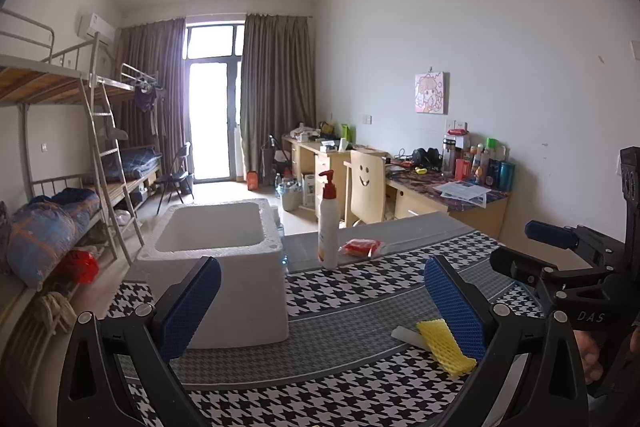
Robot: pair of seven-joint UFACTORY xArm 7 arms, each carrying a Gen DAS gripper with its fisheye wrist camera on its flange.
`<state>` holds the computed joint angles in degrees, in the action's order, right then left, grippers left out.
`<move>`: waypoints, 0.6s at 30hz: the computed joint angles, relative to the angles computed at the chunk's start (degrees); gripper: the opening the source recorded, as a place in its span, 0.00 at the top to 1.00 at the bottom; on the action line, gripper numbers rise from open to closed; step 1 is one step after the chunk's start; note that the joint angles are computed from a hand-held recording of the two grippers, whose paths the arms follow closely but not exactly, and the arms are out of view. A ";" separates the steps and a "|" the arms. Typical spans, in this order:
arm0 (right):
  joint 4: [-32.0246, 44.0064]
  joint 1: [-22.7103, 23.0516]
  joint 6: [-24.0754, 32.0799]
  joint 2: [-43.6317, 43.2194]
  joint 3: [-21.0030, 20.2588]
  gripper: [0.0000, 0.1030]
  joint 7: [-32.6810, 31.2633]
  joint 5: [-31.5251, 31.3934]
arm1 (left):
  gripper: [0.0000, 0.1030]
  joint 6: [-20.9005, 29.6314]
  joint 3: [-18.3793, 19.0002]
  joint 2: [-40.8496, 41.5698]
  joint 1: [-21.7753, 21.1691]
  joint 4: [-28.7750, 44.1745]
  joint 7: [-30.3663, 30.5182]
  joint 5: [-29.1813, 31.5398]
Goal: Organize soft objects
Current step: 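Lower the open right tool over the yellow mesh-wrapped sponge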
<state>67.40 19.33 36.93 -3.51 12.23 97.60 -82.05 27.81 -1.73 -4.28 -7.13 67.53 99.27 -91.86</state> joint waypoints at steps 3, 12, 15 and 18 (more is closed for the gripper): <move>-0.46 -0.03 0.09 -0.04 -0.02 0.12 0.54 -0.06 | 0.01 0.07 0.01 -0.04 0.03 -0.18 0.45 -0.23; -2.23 -0.20 -0.56 -0.42 -0.10 0.12 2.24 -0.44 | 0.01 -0.37 -0.41 0.17 -0.29 -1.17 2.16 -2.30; -2.81 -0.17 0.30 -0.56 0.10 0.12 2.26 -0.14 | 0.01 -0.04 -0.45 0.27 -0.28 -1.49 1.69 -2.03; -3.75 -0.12 0.95 -0.81 0.29 0.12 2.89 -0.14 | 0.01 0.01 -0.53 0.28 -0.33 -1.88 2.15 -2.71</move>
<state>63.65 19.21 37.89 -4.32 12.52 100.49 -82.18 27.82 -2.25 -4.00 -7.46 65.65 101.42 -94.57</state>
